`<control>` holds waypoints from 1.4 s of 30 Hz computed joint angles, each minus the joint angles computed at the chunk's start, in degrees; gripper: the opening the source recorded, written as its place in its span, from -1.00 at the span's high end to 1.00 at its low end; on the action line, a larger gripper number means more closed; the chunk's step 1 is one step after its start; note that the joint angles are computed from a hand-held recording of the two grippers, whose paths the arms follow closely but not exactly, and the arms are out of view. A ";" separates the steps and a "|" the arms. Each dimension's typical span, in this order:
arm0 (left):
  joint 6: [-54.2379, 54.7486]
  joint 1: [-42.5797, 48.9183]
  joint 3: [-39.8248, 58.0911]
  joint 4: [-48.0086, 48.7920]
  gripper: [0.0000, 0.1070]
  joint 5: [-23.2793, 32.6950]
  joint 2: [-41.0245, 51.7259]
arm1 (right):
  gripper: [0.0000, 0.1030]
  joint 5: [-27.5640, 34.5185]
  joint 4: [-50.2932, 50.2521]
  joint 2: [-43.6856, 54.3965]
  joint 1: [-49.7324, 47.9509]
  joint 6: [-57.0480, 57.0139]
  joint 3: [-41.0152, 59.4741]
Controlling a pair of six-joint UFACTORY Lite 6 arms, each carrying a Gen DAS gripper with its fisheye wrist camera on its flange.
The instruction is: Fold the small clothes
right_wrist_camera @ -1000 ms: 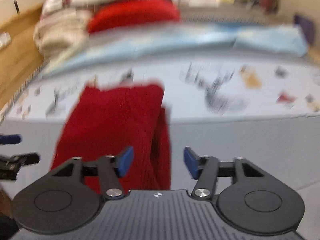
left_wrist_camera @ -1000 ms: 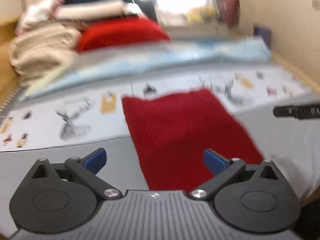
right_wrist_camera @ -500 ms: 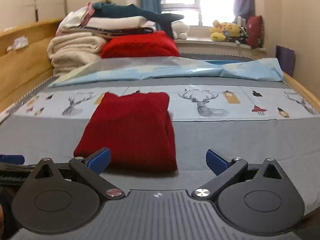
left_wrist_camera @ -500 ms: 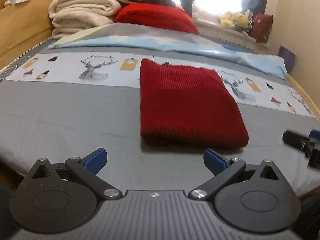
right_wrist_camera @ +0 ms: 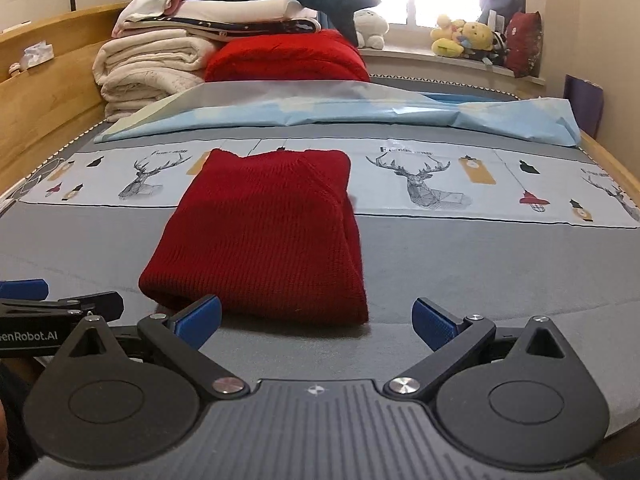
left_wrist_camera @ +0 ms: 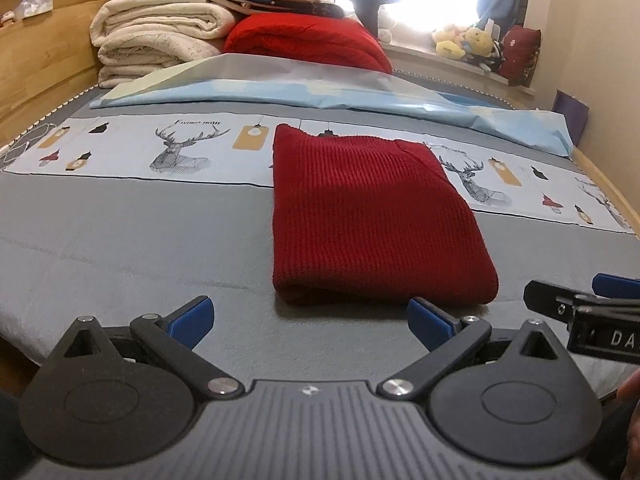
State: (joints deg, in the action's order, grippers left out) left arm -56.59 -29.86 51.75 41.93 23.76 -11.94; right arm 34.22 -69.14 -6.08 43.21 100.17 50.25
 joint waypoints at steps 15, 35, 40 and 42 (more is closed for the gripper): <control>-0.67 0.36 -0.42 1.46 -0.92 -1.45 0.55 | -0.96 -0.15 -3.70 3.81 1.95 1.22 2.70; -9.43 -0.75 -1.93 11.37 -0.92 -2.45 -0.60 | -0.96 2.03 -8.23 2.81 3.46 6.02 1.90; -8.92 -0.45 -1.89 11.07 -0.92 -2.63 -0.55 | -0.96 1.87 -8.23 2.60 3.16 5.54 1.70; -8.73 -0.38 -1.77 10.99 -0.92 -2.60 -0.38 | -0.96 2.02 -8.16 2.75 3.30 5.55 1.82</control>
